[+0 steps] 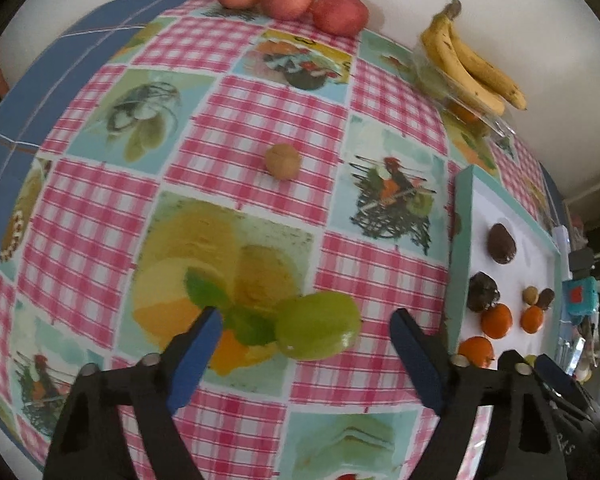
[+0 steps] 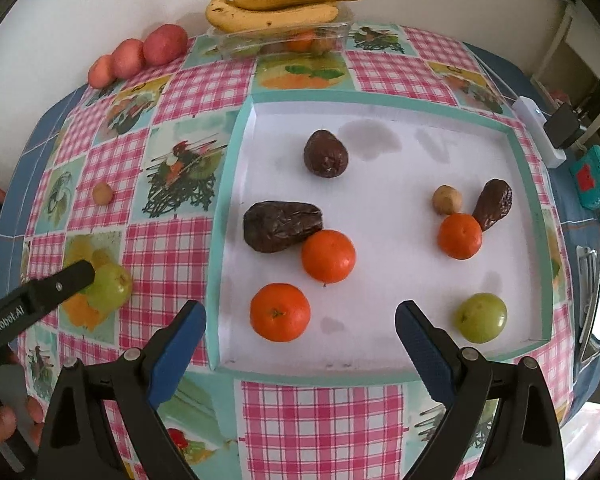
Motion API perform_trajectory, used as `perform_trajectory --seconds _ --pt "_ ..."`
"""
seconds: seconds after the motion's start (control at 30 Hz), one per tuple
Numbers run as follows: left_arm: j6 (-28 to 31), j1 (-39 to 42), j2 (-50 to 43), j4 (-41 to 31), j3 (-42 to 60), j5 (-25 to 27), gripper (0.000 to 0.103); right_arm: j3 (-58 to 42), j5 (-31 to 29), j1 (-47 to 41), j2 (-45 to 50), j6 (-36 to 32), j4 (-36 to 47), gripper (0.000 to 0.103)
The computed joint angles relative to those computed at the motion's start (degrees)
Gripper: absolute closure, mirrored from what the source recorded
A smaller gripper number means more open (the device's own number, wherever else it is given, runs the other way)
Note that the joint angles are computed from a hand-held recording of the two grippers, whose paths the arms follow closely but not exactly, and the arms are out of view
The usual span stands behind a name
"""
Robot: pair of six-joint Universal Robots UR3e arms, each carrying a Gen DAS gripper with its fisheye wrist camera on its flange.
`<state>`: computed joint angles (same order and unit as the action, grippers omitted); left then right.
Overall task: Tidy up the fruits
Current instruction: 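Grasp the green mango with the left tool, then grasp a small brown round fruit with the right tool while the left tool holds the mango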
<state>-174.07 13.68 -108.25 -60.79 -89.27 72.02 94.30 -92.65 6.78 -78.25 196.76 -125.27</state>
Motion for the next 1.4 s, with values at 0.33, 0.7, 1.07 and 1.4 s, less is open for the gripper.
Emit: perform_trajectory --seconds 0.33,0.7,1.07,1.4 --pt "-0.23 -2.83 -1.26 -0.13 0.6 1.68 0.037 1.24 0.82 -2.25 -0.86 0.11 -0.53 0.007" --pt "-1.78 -2.79 -3.04 0.94 0.76 1.94 0.049 1.56 1.22 -2.73 -1.13 0.37 -1.0 0.007" --pt "-2.48 -1.69 -2.36 0.39 0.28 -0.7 0.049 1.42 0.85 -2.6 -0.82 0.22 -0.73 0.007" --pt "-3.07 -0.54 -1.38 1.24 1.8 -3.05 0.049 0.63 0.26 -2.13 -0.09 0.03 -0.26 0.007"
